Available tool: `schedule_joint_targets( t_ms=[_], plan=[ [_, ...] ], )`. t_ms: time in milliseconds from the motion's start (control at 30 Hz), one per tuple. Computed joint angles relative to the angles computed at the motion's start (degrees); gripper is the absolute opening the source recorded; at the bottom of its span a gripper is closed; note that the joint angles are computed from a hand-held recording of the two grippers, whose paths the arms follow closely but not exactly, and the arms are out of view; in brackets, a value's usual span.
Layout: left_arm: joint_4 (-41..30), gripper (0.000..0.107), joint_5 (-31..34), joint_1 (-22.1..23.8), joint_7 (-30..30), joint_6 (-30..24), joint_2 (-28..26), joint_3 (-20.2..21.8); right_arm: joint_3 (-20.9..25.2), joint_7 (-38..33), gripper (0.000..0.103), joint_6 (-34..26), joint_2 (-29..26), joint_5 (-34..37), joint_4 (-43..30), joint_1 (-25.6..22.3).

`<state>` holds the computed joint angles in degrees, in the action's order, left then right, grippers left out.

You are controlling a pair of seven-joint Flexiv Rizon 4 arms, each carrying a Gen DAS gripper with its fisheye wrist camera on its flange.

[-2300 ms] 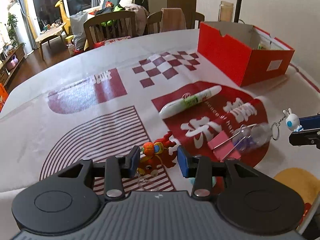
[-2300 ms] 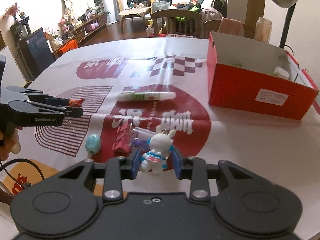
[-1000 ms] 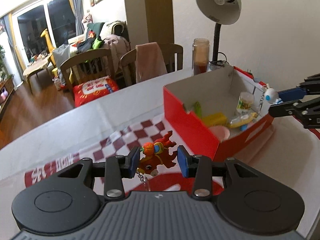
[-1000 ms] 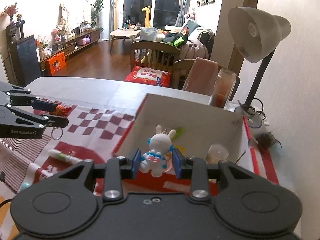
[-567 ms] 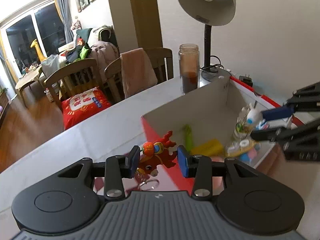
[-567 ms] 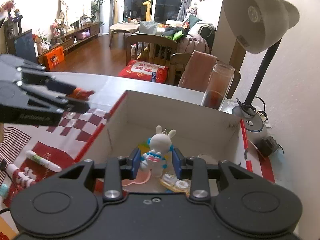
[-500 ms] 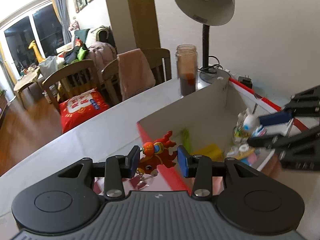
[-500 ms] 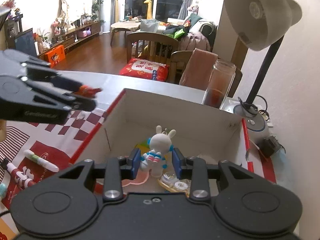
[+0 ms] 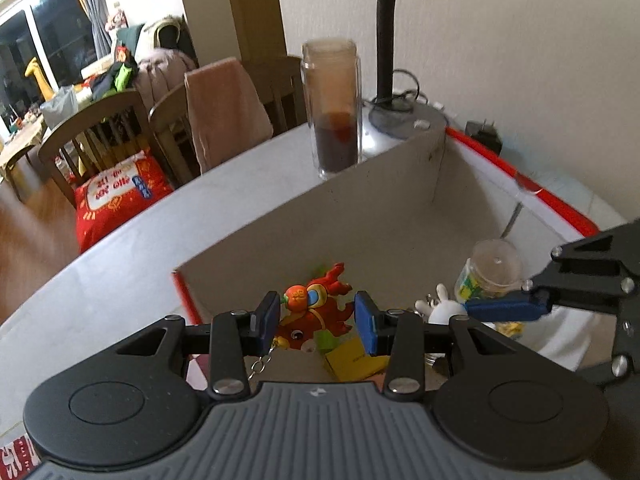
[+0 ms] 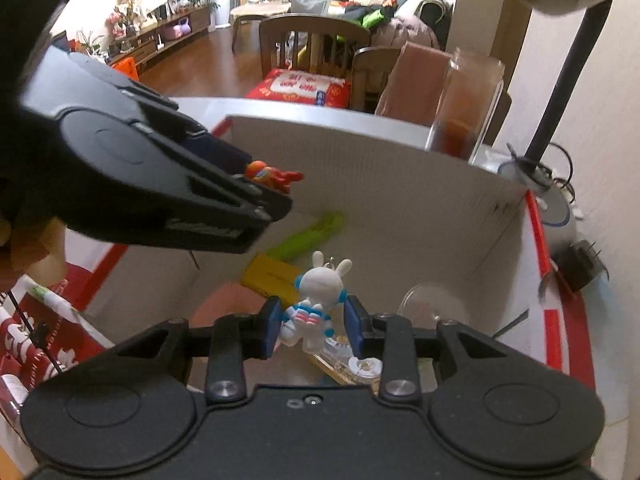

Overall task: Organize rigid objects
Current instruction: 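Open the left tool on the dragon keychain while the right tool releases the rabbit, then withdraw both tools from the shoebox back over the table items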

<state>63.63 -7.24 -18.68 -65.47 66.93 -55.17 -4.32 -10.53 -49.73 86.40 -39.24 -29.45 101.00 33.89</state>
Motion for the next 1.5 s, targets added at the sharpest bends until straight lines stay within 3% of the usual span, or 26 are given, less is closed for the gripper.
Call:
schedule_joint_targets(
  t_ms=[367,633,833,933,1067,1500],
  plan=[
    [-10.43,0.04,1.6,-2.07,-5.53,-10.57,-5.79,3.0,6.0,-3.23,0.033,-4.24,-1.15,1.85,-1.3,-3.88],
    [-11.19,0.04,2.99,-2.17,-6.97,-13.28,-6.14,2.66,7.66,-3.95,0.035,-4.66,-1.18,3.4,-1.59,-5.15],
    [-9.19,0.04,3.87,-2.19,-7.29,-12.33,-5.01,2.61,8.67,-4.23,0.037,-4.15,-1.24,4.65,-1.89,-5.88],
    [-7.98,0.041,3.88,-2.04,-7.39,-11.73,-4.3,2.39,8.67,-3.85,0.043,-3.59,-1.0,5.3,-1.59,-5.75],
    [-4.91,0.057,3.57,-1.56,-6.88,-8.64,-2.71,1.48,7.94,-3.38,0.048,-2.5,-0.63,5.57,-1.07,-5.28],
    [5.68,0.057,0.67,0.58,-3.55,-0.36,3.6,-1.34,1.32,0.44,0.063,1.86,3.19,3.71,3.75,0.44]
  ],
)
